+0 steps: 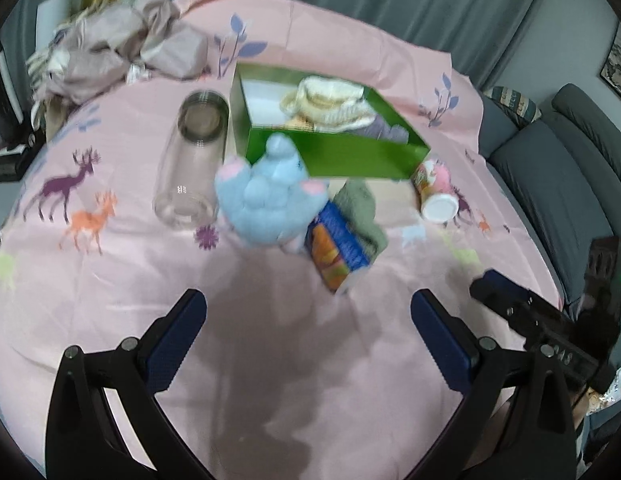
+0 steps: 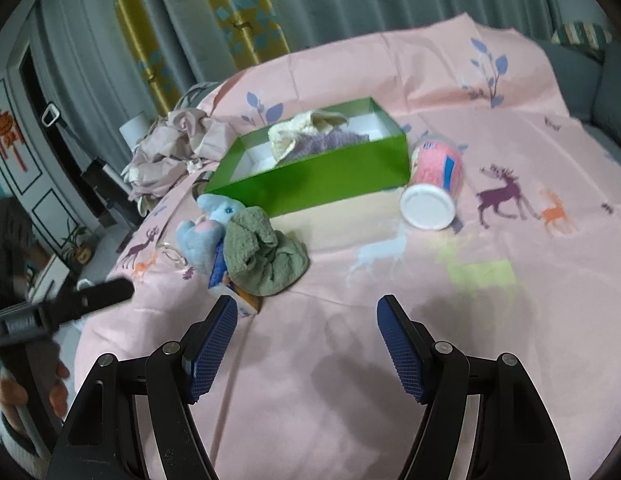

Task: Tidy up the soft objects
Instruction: 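Withdraw the right gripper up from the green box, then move the right gripper to the green knit towel and grasp it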

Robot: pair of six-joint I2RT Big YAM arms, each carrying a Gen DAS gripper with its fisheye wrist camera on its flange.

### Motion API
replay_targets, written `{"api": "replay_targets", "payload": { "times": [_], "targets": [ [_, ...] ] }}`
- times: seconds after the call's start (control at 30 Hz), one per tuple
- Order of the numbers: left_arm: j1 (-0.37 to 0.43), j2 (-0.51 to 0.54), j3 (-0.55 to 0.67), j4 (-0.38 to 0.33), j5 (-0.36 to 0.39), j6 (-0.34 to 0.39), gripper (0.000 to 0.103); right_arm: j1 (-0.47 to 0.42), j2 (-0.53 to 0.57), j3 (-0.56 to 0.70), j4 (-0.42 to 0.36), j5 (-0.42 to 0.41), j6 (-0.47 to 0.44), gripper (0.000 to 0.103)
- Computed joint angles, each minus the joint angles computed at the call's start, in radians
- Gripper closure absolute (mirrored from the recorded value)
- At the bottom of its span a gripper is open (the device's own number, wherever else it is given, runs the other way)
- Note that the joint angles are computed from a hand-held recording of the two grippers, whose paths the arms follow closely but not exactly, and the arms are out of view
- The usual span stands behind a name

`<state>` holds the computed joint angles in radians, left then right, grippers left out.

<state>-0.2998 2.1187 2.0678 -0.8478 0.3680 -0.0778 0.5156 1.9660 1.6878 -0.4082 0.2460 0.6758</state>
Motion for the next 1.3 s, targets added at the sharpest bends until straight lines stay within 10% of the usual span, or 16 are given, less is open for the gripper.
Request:
{"api": "replay_targets", "payload": {
  "times": [0.37, 0.53, 0.67, 0.87, 1.07, 1.23, 1.3],
  "targets": [
    [-0.009, 0.058, 0.080, -0.035, 0.018, 0.048, 0.001, -0.032, 0.191, 0.252, 0.013, -0.196, -0.067, 0.033],
    [-0.006, 0.089, 0.133, -0.071, 0.011, 0.049, 0.001, -0.060, 0.299, 0.396, -0.035, -0.324, -0.018, 0.081],
    [-0.011, 0.112, 0.175, -0.095, 0.026, 0.050, 0.001, -0.057, 0.292, 0.370, -0.016, -0.315, -0.010, 0.095],
    [-0.036, 0.134, 0.210, -0.139, 0.112, 0.067, 0.001, -0.036, 0.121, 0.137, 0.039, -0.339, -0.111, 0.095],
    [-0.077, 0.150, 0.203, -0.199, 0.140, 0.108, 0.001, 0.011, 0.038, 0.040, -0.109, -0.323, -0.239, 0.095],
    [-0.098, 0.145, 0.174, -0.208, 0.115, 0.135, 0.007, 0.028, 0.010, -0.008, -0.137, -0.265, -0.215, 0.041],
    [-0.102, 0.143, 0.170, -0.205, 0.102, 0.144, 0.020, 0.027, -0.008, -0.040, -0.109, -0.251, -0.194, 0.041]
  ]
}}
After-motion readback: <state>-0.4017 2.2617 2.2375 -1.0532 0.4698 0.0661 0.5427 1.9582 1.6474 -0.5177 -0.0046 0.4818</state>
